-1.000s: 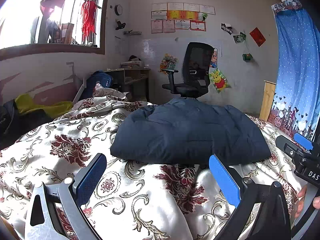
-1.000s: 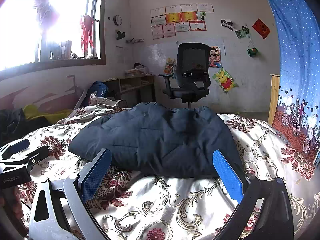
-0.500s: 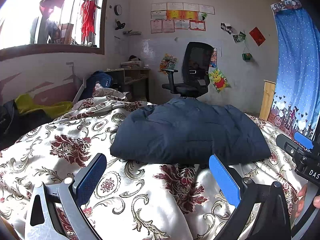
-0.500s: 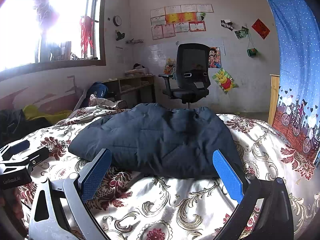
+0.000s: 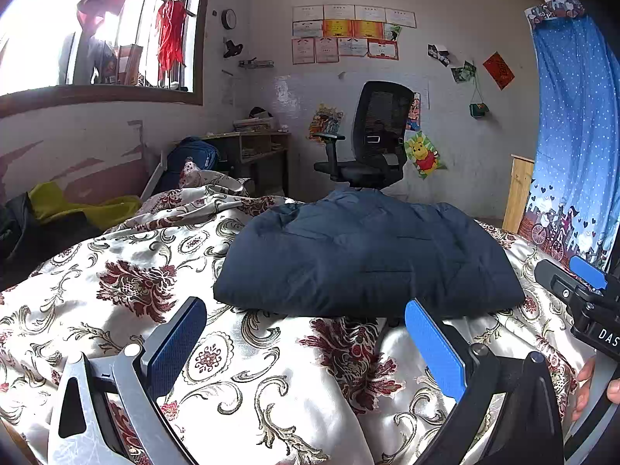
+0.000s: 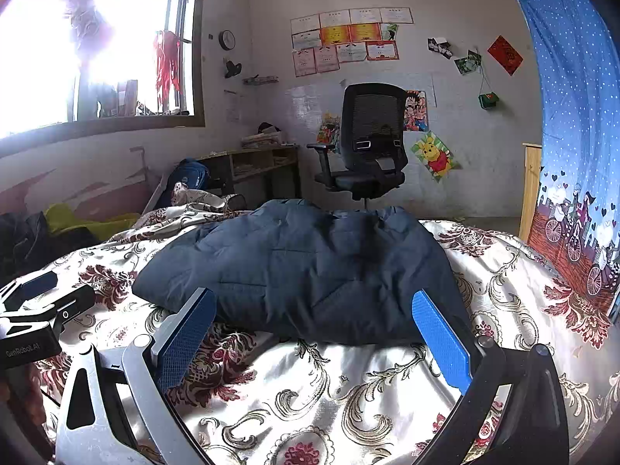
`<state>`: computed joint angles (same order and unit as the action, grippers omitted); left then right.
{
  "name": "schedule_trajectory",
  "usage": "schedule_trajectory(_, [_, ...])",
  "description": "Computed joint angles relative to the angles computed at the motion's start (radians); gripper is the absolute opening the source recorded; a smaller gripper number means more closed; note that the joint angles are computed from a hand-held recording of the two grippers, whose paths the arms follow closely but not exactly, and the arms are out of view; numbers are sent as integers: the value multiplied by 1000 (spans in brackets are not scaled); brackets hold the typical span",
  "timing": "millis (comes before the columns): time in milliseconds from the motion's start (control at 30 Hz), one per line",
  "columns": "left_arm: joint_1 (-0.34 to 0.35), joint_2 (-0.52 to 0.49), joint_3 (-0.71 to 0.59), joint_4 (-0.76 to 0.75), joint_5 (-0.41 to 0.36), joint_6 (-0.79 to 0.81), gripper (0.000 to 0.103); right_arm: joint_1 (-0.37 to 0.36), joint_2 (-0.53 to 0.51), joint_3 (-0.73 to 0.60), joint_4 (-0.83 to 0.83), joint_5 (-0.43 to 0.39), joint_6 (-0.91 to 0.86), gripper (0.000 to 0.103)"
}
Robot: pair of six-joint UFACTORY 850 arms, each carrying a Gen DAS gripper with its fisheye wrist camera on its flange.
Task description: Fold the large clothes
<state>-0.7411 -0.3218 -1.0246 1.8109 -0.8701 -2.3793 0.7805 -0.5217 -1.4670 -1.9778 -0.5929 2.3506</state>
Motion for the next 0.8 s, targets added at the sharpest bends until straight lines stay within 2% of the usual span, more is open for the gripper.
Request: schedule_trajectory(800, [0,0,-1,-2,1,2,103,3,-1,0,6,0,-2,100])
